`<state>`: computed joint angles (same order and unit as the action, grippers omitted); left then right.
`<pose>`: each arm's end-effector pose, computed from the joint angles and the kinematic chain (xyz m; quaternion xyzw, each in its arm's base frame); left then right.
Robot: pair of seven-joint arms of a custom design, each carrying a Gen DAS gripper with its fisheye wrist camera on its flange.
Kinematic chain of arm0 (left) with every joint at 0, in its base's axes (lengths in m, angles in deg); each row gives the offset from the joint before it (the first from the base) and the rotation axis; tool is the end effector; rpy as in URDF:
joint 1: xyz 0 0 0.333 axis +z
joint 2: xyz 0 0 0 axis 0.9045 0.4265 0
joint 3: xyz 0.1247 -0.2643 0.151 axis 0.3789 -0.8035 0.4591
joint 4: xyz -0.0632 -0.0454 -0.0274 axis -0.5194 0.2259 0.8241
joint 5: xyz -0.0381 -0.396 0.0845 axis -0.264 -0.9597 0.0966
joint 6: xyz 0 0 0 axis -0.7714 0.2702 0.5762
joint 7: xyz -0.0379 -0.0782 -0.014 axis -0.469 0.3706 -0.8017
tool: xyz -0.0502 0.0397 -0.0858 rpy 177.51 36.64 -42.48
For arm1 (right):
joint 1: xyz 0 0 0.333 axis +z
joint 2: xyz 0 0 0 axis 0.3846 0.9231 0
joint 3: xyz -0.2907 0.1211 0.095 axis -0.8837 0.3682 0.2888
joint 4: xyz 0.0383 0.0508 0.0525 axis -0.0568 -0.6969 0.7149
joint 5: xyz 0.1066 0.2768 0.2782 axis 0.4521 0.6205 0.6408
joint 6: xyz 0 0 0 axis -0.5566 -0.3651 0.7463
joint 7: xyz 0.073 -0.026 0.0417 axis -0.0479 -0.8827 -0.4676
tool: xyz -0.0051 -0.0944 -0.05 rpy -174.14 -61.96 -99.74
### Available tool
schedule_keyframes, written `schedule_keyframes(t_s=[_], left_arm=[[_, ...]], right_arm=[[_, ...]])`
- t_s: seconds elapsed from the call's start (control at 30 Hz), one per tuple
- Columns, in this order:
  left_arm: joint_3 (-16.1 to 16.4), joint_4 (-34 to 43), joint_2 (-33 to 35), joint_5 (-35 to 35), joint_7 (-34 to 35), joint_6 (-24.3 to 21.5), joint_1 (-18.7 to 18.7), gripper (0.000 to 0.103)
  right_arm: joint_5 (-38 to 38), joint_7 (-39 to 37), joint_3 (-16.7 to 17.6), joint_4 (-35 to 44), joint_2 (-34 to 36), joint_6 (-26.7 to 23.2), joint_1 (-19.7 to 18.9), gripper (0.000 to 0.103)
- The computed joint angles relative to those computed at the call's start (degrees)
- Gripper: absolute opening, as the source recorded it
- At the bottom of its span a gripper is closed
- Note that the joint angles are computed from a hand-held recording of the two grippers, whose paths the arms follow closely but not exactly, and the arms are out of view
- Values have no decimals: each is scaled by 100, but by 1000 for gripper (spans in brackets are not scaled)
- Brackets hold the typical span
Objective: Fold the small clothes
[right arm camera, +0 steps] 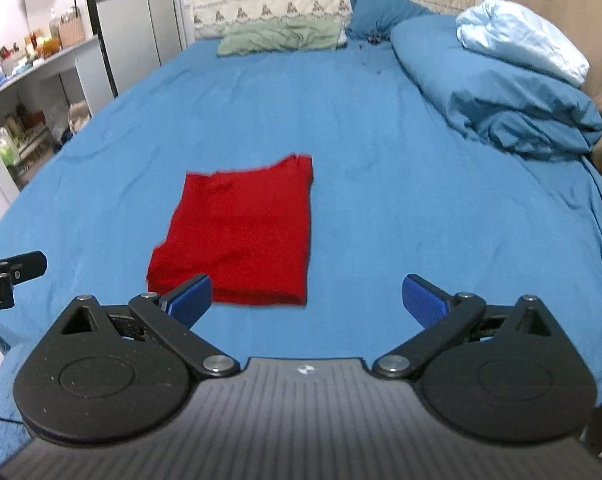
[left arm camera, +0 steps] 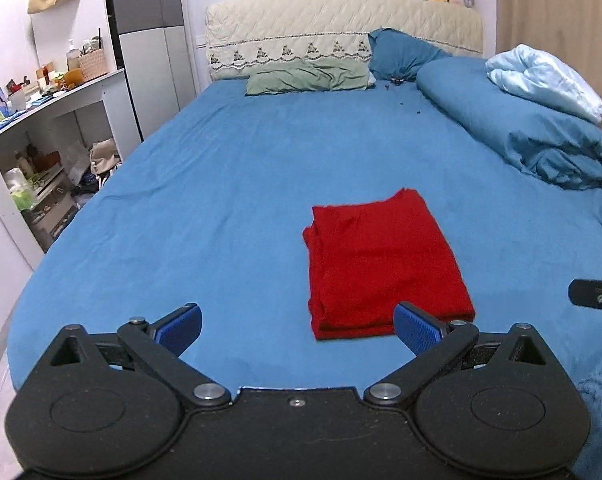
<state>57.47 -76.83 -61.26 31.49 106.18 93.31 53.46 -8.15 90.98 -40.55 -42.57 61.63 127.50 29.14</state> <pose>0.5362 -0.2639 0.4777 -0.5682 0.7096 -0.2971 0.2921 0.5062 0.1600 0.4994 -0.5792 0.7180 -0.2882 0.2567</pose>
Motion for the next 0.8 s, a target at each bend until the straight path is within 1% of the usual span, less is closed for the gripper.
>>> schedule_keyframes(t_s=[0.13,0.2,0.33,0.53,0.8], left_arm=[[-20,-148,-73,221,-236,31,1,103],[-37,-185,-101,452,-387,40,4,103],[-65,-222,-108,758,-596,77,13,103],[-63,-268,-113,789,-655,187,37,103],[-86,-323,-182,999,-891,288,75,103]], right_arm=[[200,6,55,-184,-102,-204,100,103],[305,29,69,-243,-115,-292,134,103],[330,102,113,-330,-164,-430,171,103],[264,205,170,-361,-221,-603,225,103],[298,170,162,-393,-267,-636,259,103]])
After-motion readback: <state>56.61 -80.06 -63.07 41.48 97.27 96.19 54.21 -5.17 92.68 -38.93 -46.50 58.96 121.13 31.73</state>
